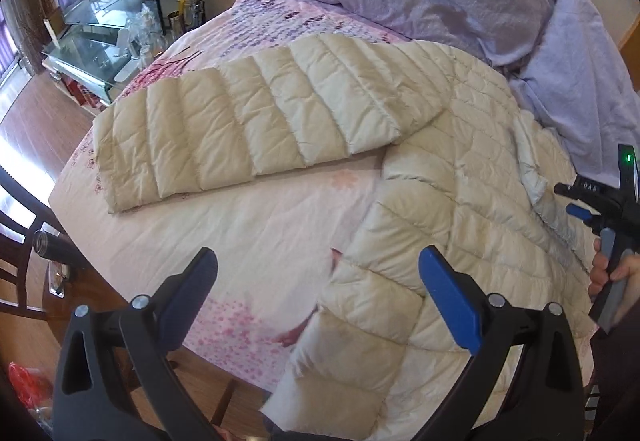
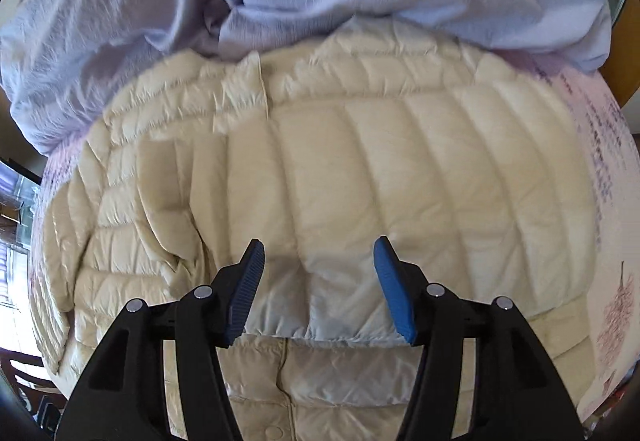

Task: Fold large clothes
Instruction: 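Fold the held sleeve across the jacket body and open the right gripper, then move the left gripper to the other sleeve cuff and grasp it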

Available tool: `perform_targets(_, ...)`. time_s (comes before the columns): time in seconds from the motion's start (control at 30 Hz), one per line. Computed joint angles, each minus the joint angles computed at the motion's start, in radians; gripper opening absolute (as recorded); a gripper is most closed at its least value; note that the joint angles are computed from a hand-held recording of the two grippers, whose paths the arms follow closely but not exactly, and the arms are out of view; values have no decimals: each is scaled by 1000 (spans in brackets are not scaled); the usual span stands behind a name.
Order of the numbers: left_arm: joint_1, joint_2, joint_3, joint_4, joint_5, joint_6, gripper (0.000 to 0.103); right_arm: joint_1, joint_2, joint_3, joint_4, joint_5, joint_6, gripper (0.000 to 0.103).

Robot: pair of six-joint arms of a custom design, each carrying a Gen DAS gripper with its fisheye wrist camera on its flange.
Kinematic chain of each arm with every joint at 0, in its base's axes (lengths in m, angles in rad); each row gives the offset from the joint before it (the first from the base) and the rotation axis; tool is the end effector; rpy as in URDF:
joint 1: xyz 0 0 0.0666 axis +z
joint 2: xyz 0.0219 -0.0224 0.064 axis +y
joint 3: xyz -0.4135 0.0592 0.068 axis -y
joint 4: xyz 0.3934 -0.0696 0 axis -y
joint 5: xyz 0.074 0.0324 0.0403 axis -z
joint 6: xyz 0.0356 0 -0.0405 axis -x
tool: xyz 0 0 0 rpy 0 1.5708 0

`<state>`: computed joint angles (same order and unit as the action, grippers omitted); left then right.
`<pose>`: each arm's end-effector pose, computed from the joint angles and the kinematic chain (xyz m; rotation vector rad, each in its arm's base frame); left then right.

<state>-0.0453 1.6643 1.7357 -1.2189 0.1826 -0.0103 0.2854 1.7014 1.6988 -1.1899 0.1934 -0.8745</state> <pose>0.5643 -0.0325 0.4645 0.1286 2.7080 -0.2583 0.5553 0.1554 0.4294 0.8381 2.5884 0.0646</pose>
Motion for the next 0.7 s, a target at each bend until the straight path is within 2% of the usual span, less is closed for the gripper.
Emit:
perform_targets(0.13,14,17,17,-6,-19,10,100,27,30,23,-2,9,16,75)
perform_targets(0.23,33,32,31,-7,-62,33,100,41,52,40,-9,9,20,82)
perform_targets(0.53,101,88,89,-12,-164,92,100,78,123,88,-71,75,15,92)
perform_targets(0.7,147,133,145,-17,-147,141,100,97,145,104,-76,103,9,96)
